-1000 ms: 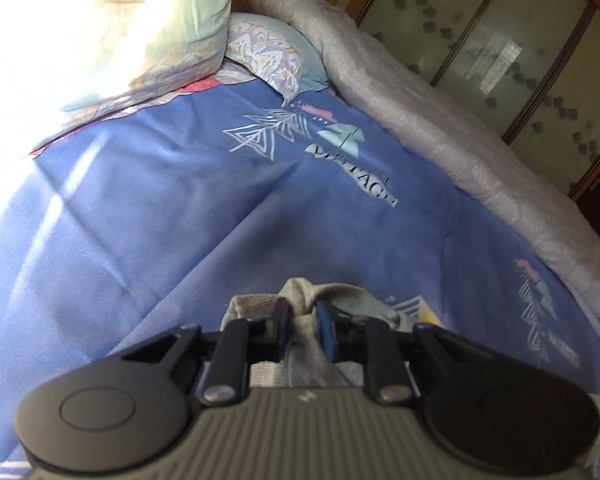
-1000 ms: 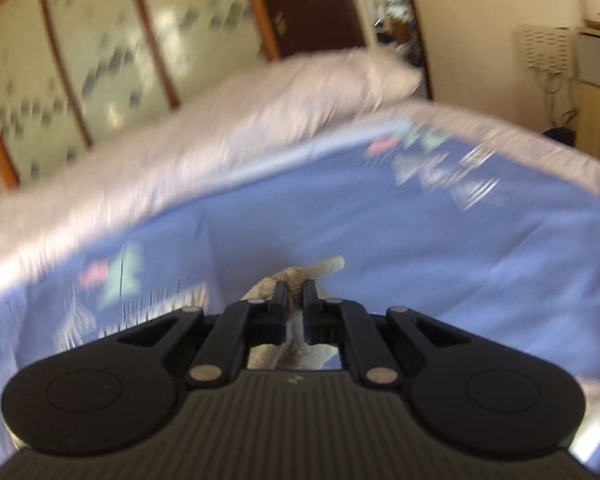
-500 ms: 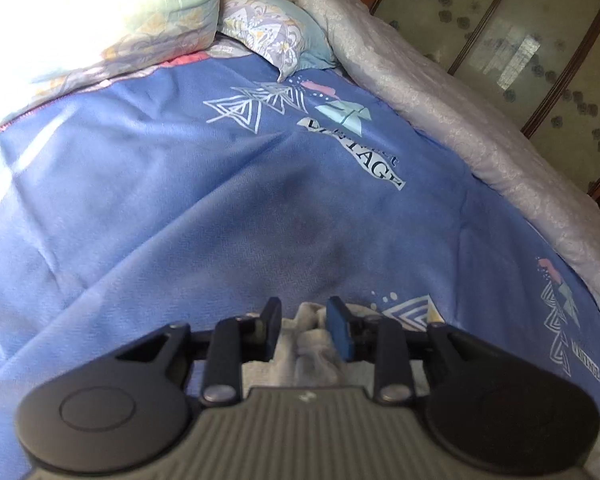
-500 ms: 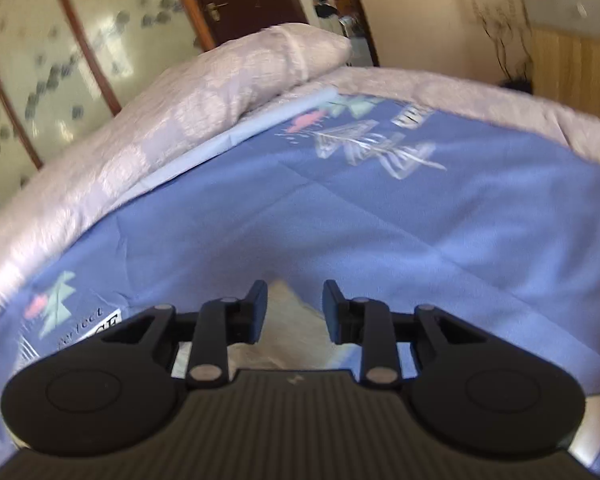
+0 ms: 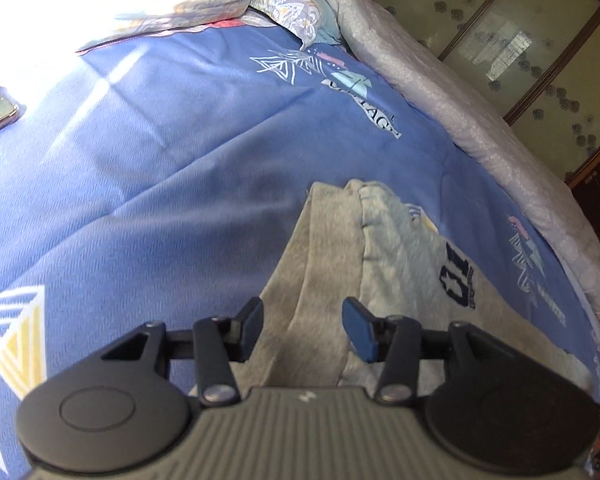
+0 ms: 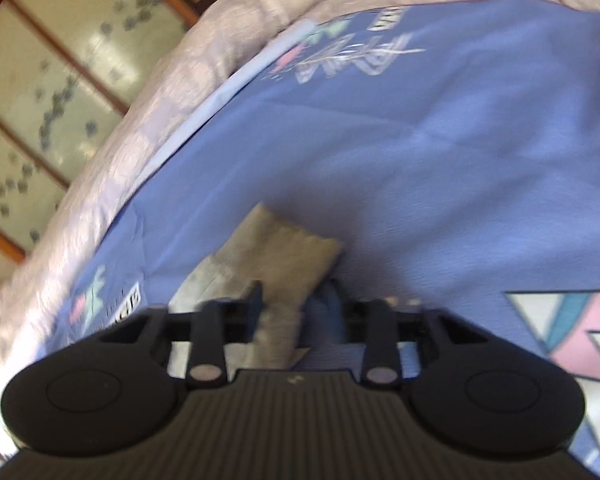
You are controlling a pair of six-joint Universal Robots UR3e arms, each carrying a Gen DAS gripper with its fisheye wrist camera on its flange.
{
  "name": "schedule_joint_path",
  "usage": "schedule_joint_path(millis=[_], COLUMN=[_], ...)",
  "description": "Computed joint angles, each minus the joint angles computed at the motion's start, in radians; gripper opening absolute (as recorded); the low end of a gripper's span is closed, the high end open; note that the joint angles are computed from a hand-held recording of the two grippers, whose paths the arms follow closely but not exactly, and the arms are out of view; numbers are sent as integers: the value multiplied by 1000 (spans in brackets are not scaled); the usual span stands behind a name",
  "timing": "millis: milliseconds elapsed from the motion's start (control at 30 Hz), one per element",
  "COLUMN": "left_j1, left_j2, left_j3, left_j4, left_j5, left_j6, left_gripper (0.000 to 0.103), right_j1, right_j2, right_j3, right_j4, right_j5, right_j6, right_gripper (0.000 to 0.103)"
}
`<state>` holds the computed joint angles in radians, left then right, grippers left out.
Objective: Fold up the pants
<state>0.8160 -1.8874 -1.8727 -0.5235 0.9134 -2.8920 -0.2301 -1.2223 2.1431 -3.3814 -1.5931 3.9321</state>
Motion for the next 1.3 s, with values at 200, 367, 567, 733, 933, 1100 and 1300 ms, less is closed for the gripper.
schedule_joint_path(millis=[200,367,567,733,933,1100,1300], left_j1=[-42,45,334,592,651,605,542], left_j2=[-33,87,396,538,500,493,456], left_j3=[-57,-67,-154,-138,-113,-175,-277], left_j4=[167,-9,-364,-840,-1101,-1086,-826], left_j5=[103,8,-116,-165,-135,-125,-101], left_j6=[7,49,294,594,716,671,563], left_gripper=[41,41,43,51,57,81,8], right_j1=[15,-34,36,537,1131,1332,1513], right_j2=[-87,-277,-848,-1074,-949,-929,-864], right_j3=[49,110,371,378,254,128,-6], right_j4=[23,307,454,687,981,1313,1626], right_j5=[-223,-227,-53,-312,-668,-789,-876], right_j6=[-48,-20,-73,24,473,784,1116], right_gripper=[8,24,29,35,35,36,36])
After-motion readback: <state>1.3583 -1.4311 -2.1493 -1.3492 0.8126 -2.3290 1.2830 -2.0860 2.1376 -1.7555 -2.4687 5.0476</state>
